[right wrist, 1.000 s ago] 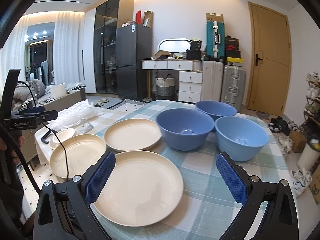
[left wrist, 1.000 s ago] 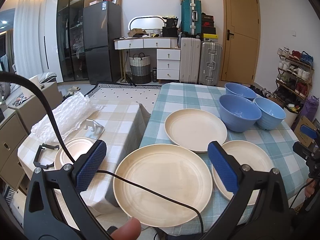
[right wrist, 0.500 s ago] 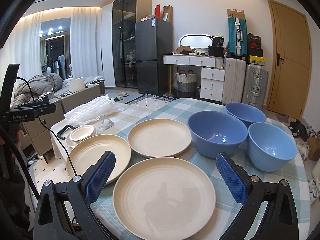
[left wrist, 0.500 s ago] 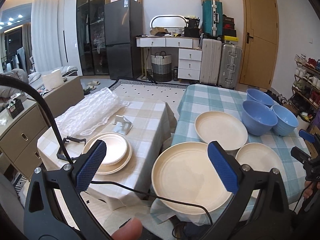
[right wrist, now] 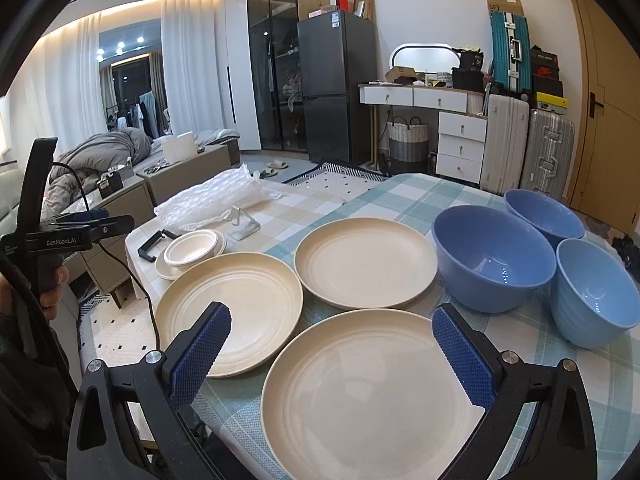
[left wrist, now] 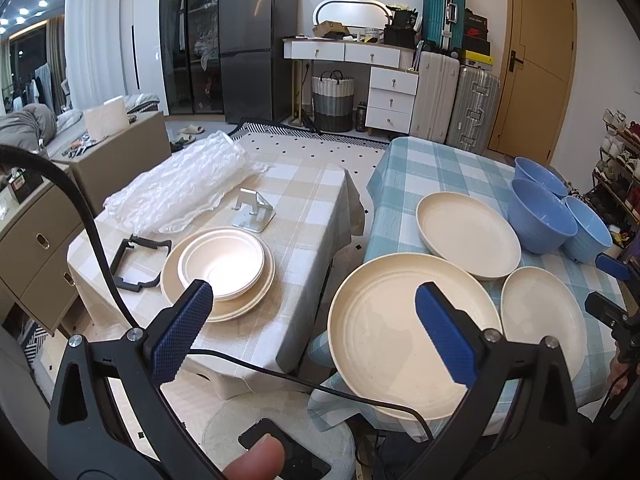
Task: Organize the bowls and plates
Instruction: 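Move both grippers toward the large beige plate at the table edge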
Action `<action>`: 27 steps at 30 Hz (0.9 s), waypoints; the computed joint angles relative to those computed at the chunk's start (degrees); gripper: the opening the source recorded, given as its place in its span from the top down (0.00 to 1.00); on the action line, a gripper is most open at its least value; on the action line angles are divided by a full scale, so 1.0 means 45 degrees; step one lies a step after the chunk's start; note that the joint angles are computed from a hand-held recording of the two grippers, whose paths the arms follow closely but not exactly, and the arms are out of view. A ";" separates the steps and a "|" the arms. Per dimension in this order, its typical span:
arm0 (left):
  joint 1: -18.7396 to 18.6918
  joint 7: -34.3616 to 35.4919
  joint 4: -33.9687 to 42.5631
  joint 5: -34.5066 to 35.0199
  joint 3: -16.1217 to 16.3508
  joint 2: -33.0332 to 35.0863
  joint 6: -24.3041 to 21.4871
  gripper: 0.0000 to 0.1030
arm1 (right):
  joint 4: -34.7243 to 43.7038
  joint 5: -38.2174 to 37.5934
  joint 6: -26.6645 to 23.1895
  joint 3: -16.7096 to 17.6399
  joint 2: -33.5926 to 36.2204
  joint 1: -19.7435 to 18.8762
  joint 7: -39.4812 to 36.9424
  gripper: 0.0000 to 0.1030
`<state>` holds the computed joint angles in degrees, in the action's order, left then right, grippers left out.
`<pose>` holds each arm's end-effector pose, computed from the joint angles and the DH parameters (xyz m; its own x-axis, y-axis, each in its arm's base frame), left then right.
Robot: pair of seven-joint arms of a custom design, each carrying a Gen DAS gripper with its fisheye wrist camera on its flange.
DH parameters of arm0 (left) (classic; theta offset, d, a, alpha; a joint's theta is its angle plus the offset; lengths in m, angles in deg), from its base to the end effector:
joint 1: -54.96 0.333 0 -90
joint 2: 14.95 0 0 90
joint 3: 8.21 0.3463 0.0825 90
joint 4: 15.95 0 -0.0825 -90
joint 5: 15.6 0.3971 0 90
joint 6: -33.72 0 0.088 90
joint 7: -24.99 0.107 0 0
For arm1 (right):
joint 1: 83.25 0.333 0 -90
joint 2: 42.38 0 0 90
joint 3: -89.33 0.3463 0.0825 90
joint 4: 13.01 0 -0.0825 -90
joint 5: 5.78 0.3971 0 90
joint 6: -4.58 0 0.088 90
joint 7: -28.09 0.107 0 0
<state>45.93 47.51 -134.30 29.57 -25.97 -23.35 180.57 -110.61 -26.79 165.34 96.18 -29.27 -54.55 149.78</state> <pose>0.4973 -0.2739 0.5881 0.1406 -0.9891 0.0444 -0.6241 -0.1233 -0.7715 0.5620 0.4116 0.5856 0.3838 -0.9165 -0.1131 -0.6127 -0.1611 -0.7737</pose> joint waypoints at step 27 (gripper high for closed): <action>-0.0559 0.0746 0.0256 -0.1763 0.1190 0.2081 0.1965 0.02 | 0.4930 0.4063 -0.3105 0.1046 0.3615 -0.0125 -0.5062 0.00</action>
<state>43.42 50.87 -133.15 21.63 -20.62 -13.98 189.41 -88.42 -8.51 151.36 100.88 -13.00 -55.11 127.00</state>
